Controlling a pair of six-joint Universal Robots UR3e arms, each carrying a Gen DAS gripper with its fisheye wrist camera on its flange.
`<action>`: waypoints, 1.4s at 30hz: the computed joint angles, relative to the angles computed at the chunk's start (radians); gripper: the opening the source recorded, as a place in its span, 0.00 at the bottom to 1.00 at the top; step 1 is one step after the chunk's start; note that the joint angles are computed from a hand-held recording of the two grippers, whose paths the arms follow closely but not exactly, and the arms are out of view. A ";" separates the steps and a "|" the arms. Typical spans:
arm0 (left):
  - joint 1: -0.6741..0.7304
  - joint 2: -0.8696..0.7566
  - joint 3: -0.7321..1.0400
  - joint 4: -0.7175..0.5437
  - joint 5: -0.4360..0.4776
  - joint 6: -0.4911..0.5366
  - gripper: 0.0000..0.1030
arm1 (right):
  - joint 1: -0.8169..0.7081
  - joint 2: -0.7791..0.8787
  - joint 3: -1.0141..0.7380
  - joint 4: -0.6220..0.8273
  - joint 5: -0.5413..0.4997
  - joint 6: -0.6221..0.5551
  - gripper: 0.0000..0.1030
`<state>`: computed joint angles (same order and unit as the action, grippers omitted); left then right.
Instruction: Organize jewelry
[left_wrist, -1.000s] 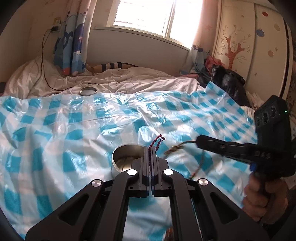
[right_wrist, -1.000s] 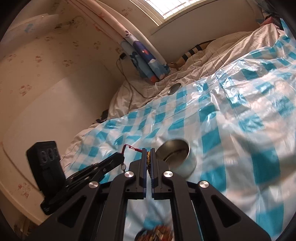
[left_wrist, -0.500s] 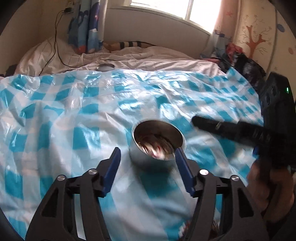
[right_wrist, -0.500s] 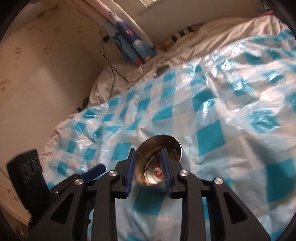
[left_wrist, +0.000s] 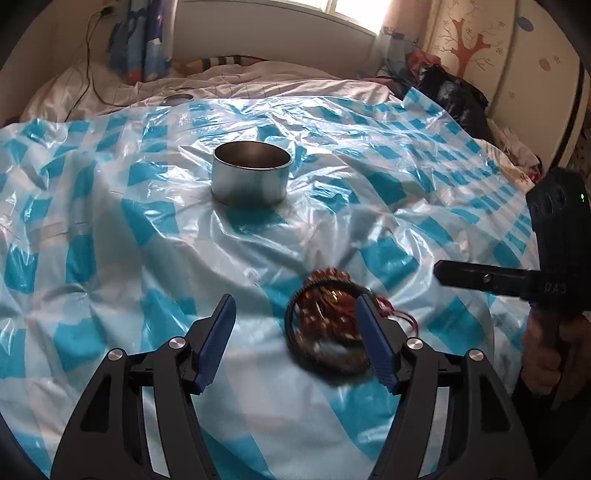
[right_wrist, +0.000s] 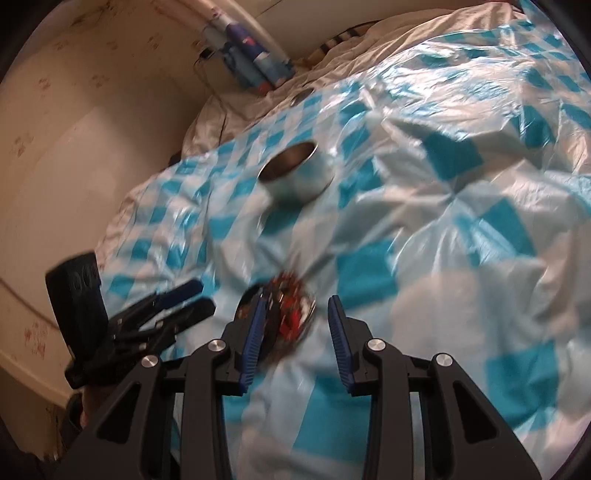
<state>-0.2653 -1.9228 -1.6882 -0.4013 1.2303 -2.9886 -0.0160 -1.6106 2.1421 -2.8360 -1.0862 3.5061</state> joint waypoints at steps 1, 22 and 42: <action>-0.026 0.007 -0.019 0.026 0.035 0.033 0.62 | 0.014 0.005 -0.005 0.000 -0.017 0.001 0.34; -0.105 0.001 -0.017 0.087 0.007 0.154 0.02 | -0.051 0.042 0.050 -0.102 0.033 0.073 0.37; 0.179 0.077 -0.142 0.293 -0.358 -0.125 0.03 | 0.239 0.237 -0.239 0.088 -0.323 -0.123 0.17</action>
<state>-0.0858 -1.8455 -1.8302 -0.1081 0.8723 -3.1139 0.2227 -1.3741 1.9032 -2.7484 -1.4094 3.3827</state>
